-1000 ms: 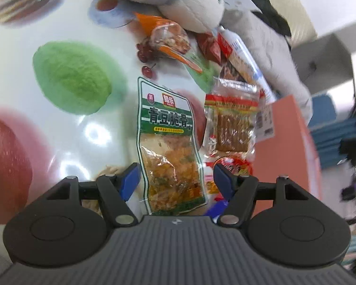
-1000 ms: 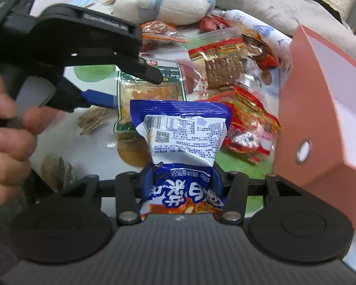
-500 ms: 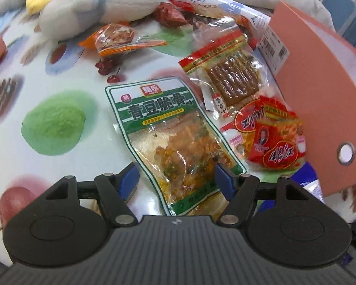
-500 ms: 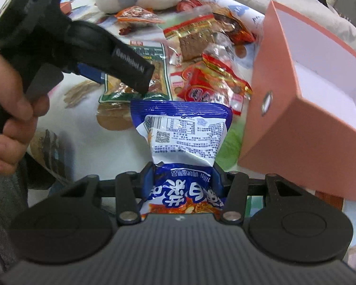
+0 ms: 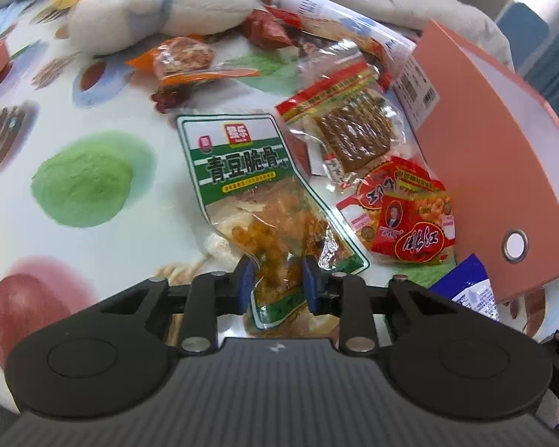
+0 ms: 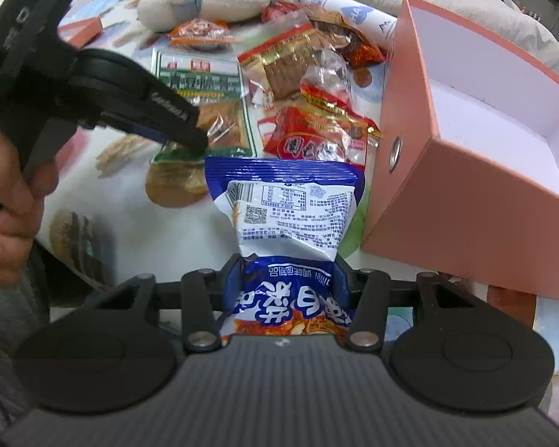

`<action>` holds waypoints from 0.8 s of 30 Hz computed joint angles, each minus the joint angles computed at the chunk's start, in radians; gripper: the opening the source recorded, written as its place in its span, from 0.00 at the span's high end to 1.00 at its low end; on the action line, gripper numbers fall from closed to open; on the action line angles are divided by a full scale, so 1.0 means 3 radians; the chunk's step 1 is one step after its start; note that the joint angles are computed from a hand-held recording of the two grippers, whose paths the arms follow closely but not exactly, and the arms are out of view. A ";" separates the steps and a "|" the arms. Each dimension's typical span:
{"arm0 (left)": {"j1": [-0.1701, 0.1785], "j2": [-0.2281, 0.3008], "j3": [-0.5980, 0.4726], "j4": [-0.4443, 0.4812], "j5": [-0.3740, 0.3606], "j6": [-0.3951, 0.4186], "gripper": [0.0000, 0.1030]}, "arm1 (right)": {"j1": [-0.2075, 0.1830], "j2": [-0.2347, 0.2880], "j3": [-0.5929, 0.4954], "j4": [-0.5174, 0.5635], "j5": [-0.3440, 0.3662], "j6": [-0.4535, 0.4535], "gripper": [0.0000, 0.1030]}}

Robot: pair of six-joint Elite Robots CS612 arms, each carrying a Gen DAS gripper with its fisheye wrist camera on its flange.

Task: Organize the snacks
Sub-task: 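Lift both bags and carry them over the pink box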

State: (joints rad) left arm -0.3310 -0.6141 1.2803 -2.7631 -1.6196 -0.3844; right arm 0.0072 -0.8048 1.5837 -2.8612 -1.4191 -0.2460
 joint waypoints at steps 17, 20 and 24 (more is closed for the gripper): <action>0.0035 -0.0357 0.0371 -0.0225 0.0071 -0.0410 0.74 | -0.0012 -0.0104 -0.0024 -0.0093 0.0233 0.0217 0.50; 0.0033 -0.0400 0.0404 -0.0264 0.0125 -0.0382 0.74 | -0.0014 -0.0121 -0.0029 -0.0129 0.0256 0.0241 0.50; 0.0046 -0.0453 0.0449 -0.0369 0.0088 -0.0394 0.74 | -0.0024 -0.0143 -0.0044 -0.0183 0.0282 0.0266 0.50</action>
State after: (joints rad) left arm -0.3171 -0.7500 1.4149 -2.8739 -1.5933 -0.5025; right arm -0.0001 -0.8476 1.5706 -2.9159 -1.3344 -0.1661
